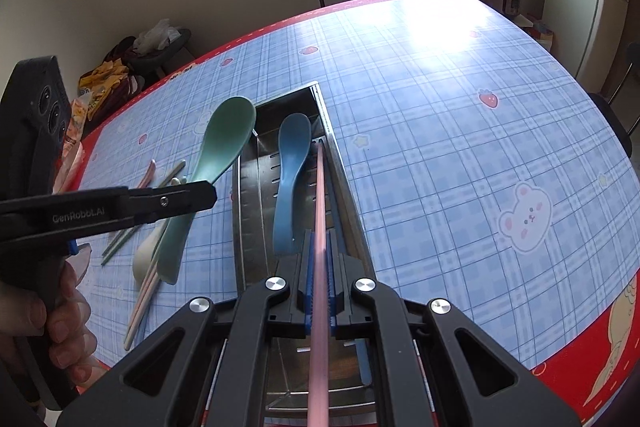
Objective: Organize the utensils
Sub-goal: 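Lower the pink chopstick into the caddy and open the right tool while the left tool lowers the spoon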
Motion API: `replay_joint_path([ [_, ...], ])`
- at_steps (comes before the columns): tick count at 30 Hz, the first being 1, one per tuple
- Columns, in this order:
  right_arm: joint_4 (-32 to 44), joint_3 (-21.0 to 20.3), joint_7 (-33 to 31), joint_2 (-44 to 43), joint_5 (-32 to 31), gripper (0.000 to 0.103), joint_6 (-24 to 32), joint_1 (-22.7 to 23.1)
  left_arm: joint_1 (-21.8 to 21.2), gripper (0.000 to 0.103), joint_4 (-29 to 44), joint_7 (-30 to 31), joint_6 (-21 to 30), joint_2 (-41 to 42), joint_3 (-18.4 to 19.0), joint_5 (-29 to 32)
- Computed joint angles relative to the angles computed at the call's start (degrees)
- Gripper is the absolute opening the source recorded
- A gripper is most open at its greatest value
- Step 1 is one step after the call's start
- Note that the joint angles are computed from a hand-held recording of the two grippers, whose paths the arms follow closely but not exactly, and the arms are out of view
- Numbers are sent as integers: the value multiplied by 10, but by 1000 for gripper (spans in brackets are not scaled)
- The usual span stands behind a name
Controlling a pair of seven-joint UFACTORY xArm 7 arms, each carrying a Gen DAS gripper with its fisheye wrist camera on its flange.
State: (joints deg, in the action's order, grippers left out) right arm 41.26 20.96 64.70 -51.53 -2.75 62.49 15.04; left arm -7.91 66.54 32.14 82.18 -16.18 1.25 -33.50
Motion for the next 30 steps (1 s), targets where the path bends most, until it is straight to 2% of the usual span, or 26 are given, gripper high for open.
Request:
replay_joint_path([
  [9,-10,-9,-25,22,-5,6,-13,7,-21,15,4,-96,-34,44,-33,-15],
  [18,-7,-12,-37,49,-7,6,-19,11,-35,13,1,-128,-71,66,-46,-1],
  [30,-13,-13,-31,61,0,6,-21,23,-47,16,10,-135,-84,75,-55,1],
])
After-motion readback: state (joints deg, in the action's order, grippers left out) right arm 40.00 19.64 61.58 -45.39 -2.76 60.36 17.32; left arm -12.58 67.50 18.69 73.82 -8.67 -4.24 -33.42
